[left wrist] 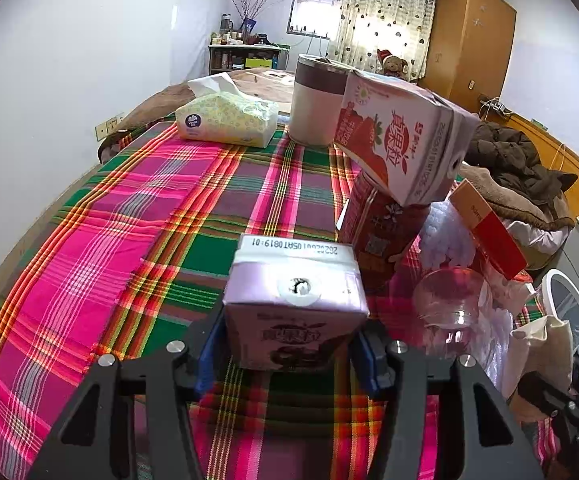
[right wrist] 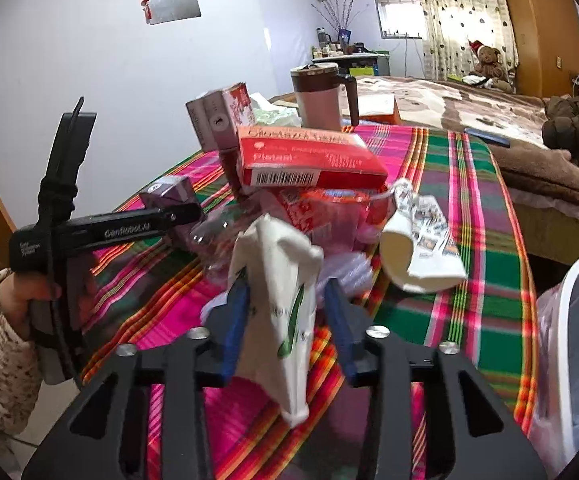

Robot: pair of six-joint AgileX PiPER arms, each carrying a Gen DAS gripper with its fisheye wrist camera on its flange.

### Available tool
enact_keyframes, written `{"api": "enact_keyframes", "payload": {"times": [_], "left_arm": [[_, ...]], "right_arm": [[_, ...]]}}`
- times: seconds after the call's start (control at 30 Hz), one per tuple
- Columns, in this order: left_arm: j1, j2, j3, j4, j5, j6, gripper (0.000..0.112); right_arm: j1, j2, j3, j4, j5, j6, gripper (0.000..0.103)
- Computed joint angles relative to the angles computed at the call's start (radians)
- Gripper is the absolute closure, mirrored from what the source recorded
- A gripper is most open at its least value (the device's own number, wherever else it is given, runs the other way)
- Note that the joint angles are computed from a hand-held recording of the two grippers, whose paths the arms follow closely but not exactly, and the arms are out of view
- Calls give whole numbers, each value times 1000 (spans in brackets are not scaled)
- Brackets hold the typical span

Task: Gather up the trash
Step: 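Grasp the white paper bag with the right tool while the left tool grasps the purple milk carton, then carry both items over the white bin and open both tools to drop them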

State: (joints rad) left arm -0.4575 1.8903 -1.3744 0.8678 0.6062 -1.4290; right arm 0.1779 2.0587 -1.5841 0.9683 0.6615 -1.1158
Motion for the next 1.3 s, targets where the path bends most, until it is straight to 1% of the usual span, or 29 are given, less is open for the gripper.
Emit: {"api": "enact_keyframes", "payload": {"times": [0.03,0.07,0.23,0.4,0.53,0.77,0.93,1.03,1.3], "left_arm": [[-1,-3,4,5,-2,-7,56],[-4,-5,7,11,-1,-14,56],[-21,-18,22,48,20,-48,56],[-40,-33,35,78,26,-74,56],[-68,-52,39,120,57,-97,56],[-111,-92,28,120,70,-67,56],[-152,-93,-22,109,99,-19,56],[-174,-83,-63,91,104,20,56],[-233,-6,-213,51,122,127,56]], "right_arm": [[3,2,0,-4,-8,5,79],[6,-2,8,-6,-20,8,81],[1,-11,23,42,-38,-16,85],[-9,-21,38,95,-50,-43,85],[-10,-31,46,99,-71,-36,85],[-44,-52,48,130,-71,-32,85],[-74,-78,62,166,-72,-59,85],[-94,-92,70,183,-74,-74,85],[-152,-131,98,218,-84,-100,85]]}}
